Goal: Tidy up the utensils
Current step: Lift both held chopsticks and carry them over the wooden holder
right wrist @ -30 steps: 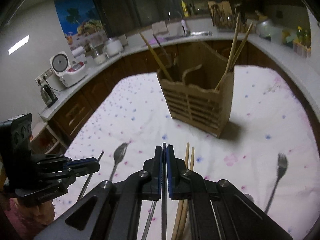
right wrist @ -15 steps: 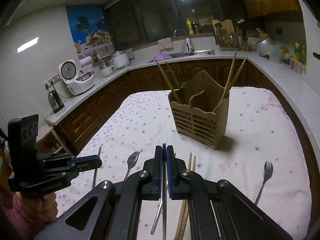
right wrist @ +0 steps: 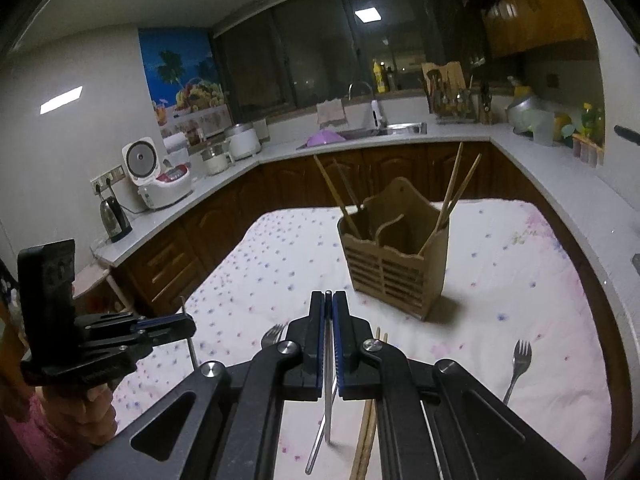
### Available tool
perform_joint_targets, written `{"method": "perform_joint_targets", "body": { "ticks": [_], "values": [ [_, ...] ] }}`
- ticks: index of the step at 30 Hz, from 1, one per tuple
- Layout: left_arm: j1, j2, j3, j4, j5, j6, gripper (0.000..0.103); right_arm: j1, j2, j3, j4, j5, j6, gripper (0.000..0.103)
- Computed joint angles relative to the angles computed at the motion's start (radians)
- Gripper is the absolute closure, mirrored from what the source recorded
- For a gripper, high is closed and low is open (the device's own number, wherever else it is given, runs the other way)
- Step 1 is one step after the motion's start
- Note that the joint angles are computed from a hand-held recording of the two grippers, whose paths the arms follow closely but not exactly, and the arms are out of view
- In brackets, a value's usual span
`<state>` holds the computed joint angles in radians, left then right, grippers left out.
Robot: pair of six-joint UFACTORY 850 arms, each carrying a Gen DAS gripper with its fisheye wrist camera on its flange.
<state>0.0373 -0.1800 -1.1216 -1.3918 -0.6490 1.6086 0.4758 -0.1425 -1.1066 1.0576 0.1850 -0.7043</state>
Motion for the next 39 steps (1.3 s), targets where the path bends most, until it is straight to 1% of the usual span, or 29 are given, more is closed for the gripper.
{"method": "perform_joint_targets", "body": {
  "ticks": [8,21,28,30,34,39],
  "values": [
    [0.009,0.007,-0.010,-0.110,-0.007,0.064,0.099,-0.007,0.013,0.001,-0.059,0.035,0.065,0.099],
    [0.003,-0.023,-0.061,-0.231,0.000,0.117,0.099,-0.026,0.003,-0.017,-0.053,0.062,0.064,0.099],
    [-0.016,-0.076,-0.145,-0.307,0.007,0.150,0.099,-0.050,-0.016,-0.055,-0.072,0.087,0.076,0.099],
    [-0.022,-0.092,-0.174,-0.321,0.009,0.149,0.099,-0.056,-0.027,-0.076,-0.043,0.093,0.040,0.099],
    [-0.045,-0.129,-0.242,-0.405,0.035,0.199,0.099,-0.072,-0.053,-0.126,-0.012,0.115,-0.009,0.099],
    [-0.068,-0.189,-0.343,-0.490,0.065,0.232,0.099,-0.097,-0.088,-0.192,-0.024,0.118,-0.010,0.099]
  ]
}}
